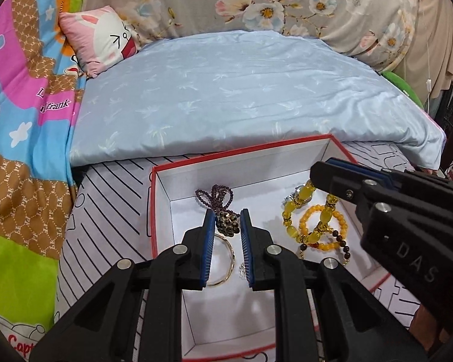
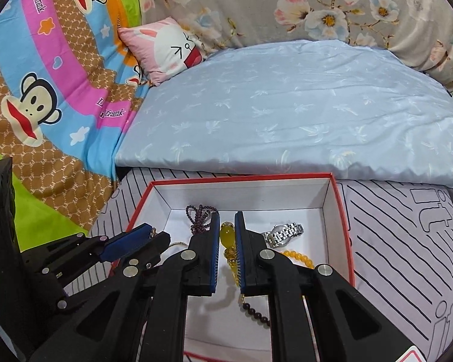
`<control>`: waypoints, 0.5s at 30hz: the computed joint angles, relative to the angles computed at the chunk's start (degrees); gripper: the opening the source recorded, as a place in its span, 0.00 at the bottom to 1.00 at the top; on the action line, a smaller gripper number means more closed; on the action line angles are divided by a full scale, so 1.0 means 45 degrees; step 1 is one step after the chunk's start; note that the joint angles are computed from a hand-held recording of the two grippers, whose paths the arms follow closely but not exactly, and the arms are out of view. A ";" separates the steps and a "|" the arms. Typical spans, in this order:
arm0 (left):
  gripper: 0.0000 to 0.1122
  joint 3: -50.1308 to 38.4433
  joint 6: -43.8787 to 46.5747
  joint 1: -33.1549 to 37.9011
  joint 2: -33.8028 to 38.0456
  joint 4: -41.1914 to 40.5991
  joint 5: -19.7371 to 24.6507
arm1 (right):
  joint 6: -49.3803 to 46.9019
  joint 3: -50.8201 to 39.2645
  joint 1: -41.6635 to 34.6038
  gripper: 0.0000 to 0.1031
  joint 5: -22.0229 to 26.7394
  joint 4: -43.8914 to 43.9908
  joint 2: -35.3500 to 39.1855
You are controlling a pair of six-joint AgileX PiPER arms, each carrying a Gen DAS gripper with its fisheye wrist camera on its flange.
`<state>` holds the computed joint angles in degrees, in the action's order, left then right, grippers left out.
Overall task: Organize jewelry
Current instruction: 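Carry the ring and yellow bracelet over the red box, then open both tools to drop the ring and yellow bracelet into the box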
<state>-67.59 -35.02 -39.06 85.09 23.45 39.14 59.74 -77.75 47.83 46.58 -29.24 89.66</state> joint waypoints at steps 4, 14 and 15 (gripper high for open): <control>0.15 -0.0240 -0.0267 0.0037 0.0561 0.0282 0.0015 | -0.0131 0.0113 -0.0312 0.09 -0.0343 0.0298 0.0367; 0.15 -0.0654 -0.0409 0.0270 0.1409 0.0358 -0.0003 | 0.0085 0.0426 -0.0525 0.09 -0.0581 0.0196 0.0686; 0.15 -0.0717 -0.0415 0.0303 0.1488 0.0319 -0.0008 | 0.0045 0.0431 -0.0564 0.09 -0.0575 0.0213 0.0709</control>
<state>-70.82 -36.89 -37.69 91.79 24.88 39.10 59.94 -75.81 45.29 43.99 -28.28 92.85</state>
